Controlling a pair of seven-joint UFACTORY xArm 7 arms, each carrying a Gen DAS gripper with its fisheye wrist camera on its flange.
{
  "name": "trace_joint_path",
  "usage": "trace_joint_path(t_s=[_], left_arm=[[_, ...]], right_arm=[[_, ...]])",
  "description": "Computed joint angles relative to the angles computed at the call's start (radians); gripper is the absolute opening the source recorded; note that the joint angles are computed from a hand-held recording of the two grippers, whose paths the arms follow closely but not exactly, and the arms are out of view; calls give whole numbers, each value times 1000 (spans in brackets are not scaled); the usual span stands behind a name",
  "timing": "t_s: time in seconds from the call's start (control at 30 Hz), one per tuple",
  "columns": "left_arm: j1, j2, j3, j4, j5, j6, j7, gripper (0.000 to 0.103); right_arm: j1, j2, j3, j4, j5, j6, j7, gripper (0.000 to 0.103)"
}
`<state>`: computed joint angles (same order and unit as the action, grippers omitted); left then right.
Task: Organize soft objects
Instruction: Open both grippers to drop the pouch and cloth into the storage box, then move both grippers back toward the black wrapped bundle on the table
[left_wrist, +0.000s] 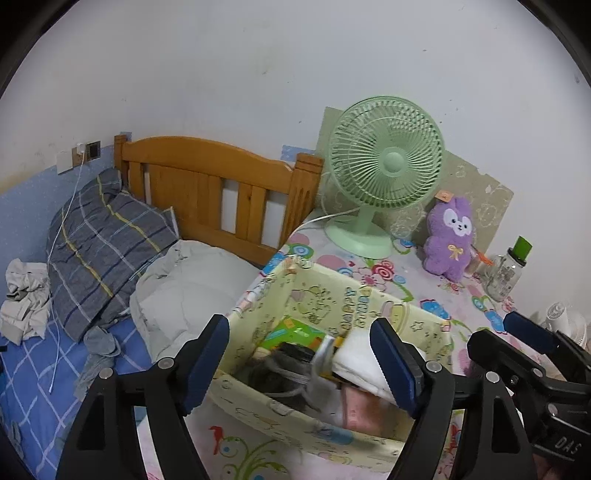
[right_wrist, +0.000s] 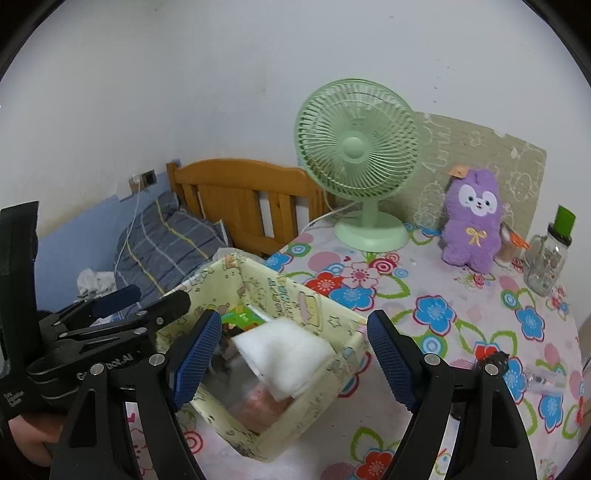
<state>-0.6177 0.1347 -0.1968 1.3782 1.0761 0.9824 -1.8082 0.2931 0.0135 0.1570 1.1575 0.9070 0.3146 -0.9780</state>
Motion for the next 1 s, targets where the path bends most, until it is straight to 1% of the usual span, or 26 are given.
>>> trace_joint_path(t_s=[0.07, 0.17, 0.23, 0.33, 0.43, 0.53, 0.77, 0.9, 1.0], left_arm=[[-5, 15, -3, 21, 5, 1, 12, 83], [-26, 50, 1, 69, 15, 9, 33, 90], [-46, 75, 8, 105, 27, 15, 42, 95], [-87, 119, 21, 170, 53, 43, 61, 100], [-138, 183, 41, 264, 74, 94, 106, 103], [-178, 244, 66, 351, 64, 105, 178, 103], [-244, 344, 130, 493, 4, 73, 267, 103], [-260, 397, 158, 562, -40, -2, 313, 103], [-277, 450, 180, 630, -72, -42, 361, 103]], right_arm=[[-8, -9, -8, -8, 4, 2, 7, 83], [-20, -30, -24, -26, 29, 1, -5, 83], [-25, -46, -37, -38, 47, -1, -21, 83], [-33, -73, -59, -62, 56, -8, -35, 83], [-44, -90, -85, -77, 56, -7, -35, 83], [-56, -106, -112, -88, 80, 2, -50, 83], [-76, -147, -154, -119, 120, 6, -87, 83], [-92, -166, -179, -138, 120, -4, -87, 83], [-107, -171, -201, -147, 124, -10, -85, 83]])
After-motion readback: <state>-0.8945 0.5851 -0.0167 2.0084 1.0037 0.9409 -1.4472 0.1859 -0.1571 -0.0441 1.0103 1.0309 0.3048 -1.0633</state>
